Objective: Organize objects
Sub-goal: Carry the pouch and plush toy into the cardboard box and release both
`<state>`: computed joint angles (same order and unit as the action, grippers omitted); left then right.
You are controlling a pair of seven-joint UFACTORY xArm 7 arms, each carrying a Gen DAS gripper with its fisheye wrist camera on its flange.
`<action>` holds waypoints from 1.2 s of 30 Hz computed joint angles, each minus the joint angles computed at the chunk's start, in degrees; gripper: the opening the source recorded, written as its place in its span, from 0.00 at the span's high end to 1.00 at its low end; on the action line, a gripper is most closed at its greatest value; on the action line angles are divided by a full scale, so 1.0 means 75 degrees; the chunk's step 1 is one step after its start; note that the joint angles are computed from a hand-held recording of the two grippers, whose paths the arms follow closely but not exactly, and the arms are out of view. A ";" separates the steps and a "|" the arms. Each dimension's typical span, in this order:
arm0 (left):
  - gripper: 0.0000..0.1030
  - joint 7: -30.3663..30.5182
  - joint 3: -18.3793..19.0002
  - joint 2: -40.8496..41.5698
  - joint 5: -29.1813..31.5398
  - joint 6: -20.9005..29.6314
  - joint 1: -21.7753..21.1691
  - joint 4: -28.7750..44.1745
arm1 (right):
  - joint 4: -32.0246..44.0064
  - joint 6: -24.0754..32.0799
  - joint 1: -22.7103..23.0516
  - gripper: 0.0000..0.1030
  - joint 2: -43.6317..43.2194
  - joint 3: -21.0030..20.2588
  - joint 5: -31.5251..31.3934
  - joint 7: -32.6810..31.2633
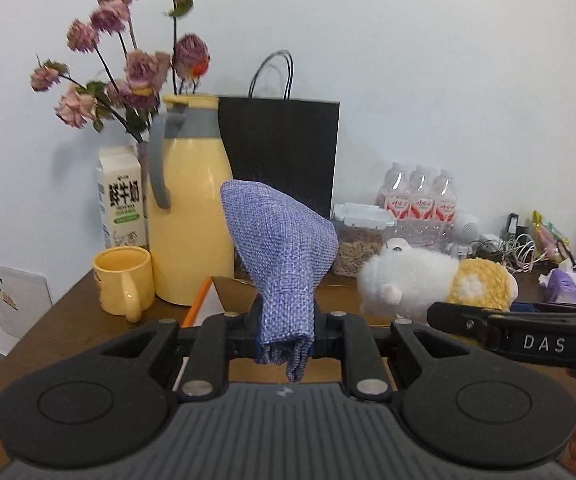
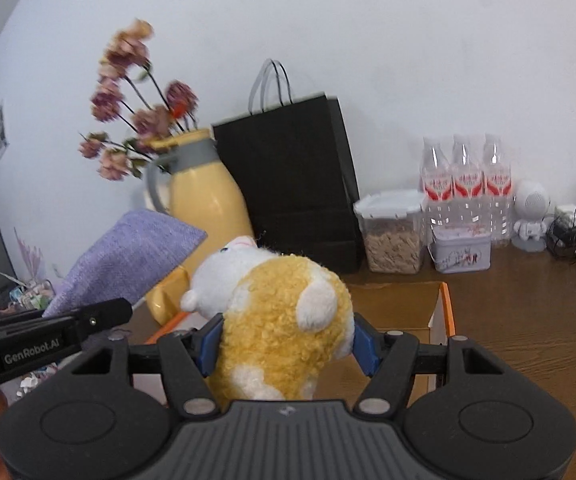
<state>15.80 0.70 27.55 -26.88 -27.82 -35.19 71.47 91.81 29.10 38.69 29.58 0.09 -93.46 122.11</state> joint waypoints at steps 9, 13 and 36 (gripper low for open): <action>0.82 -0.0331 0.1235 0.1539 -0.0387 0.1563 -0.0724 0.1952 | 0.0737 -0.0752 -0.0625 0.39 0.0909 -0.0173 0.2451 -0.2086; 0.82 -0.0723 0.1791 0.1968 -0.0157 0.2304 -0.0978 0.2381 | 0.0905 -0.0912 -0.0816 0.39 0.1236 -0.0149 0.3519 -0.2935; 0.00 -0.2197 0.3347 0.2131 0.0492 0.1395 -0.2179 0.1860 | 0.0729 -0.1205 0.0625 0.00 0.1212 -0.2028 0.4222 -0.2937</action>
